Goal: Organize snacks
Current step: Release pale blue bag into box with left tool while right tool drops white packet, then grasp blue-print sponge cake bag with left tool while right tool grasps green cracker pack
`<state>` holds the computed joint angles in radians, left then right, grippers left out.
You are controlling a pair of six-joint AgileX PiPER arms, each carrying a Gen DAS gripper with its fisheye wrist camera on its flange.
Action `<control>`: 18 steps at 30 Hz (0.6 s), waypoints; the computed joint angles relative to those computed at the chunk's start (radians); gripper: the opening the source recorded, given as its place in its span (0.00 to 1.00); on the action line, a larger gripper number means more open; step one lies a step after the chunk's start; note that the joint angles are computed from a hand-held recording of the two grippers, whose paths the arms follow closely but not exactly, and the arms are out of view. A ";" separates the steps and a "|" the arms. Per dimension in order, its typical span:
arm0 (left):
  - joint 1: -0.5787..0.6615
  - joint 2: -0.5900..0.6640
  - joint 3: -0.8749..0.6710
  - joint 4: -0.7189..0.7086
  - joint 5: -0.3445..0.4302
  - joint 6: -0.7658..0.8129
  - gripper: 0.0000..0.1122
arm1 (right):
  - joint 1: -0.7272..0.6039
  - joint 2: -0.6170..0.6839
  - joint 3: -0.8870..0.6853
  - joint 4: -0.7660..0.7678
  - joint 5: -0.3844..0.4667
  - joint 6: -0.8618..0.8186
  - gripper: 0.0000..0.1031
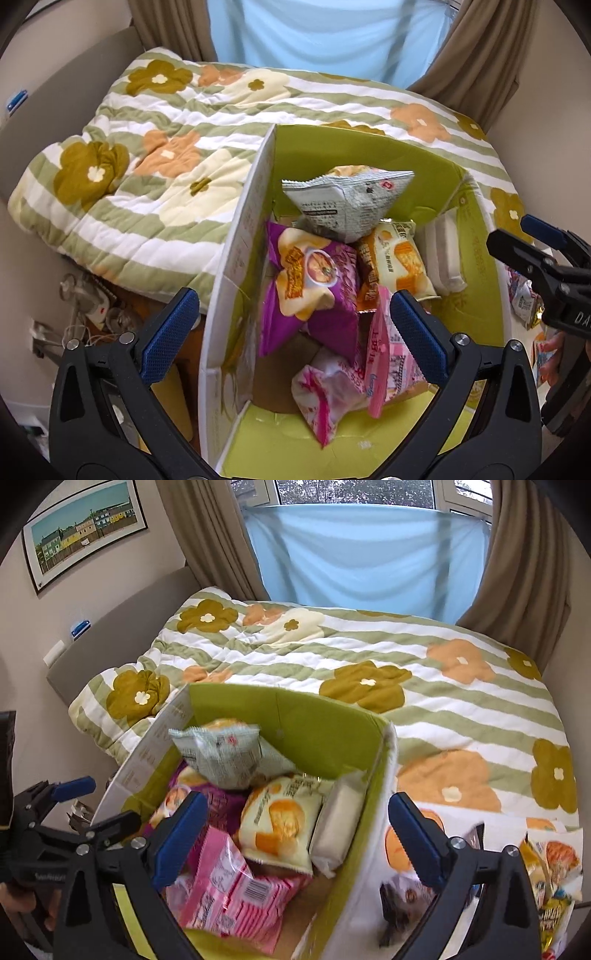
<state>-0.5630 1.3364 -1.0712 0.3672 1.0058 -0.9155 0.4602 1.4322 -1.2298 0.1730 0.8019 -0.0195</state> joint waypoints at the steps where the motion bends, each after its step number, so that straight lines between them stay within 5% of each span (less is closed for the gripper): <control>1: -0.006 -0.003 -0.004 0.001 0.005 0.001 0.91 | -0.001 -0.019 0.014 0.000 0.003 0.005 0.95; 11: -0.128 -0.025 -0.085 0.062 0.069 -0.016 0.91 | -0.023 -0.186 0.064 -0.055 0.054 0.086 0.95; 18: -0.193 0.087 -0.214 0.005 0.043 0.067 0.91 | -0.142 -0.301 0.089 -0.054 0.140 0.091 0.95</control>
<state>-0.7556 1.4233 -1.2851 0.3721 1.0488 -0.8484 0.3185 1.1308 -1.1405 0.1189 0.9414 0.0715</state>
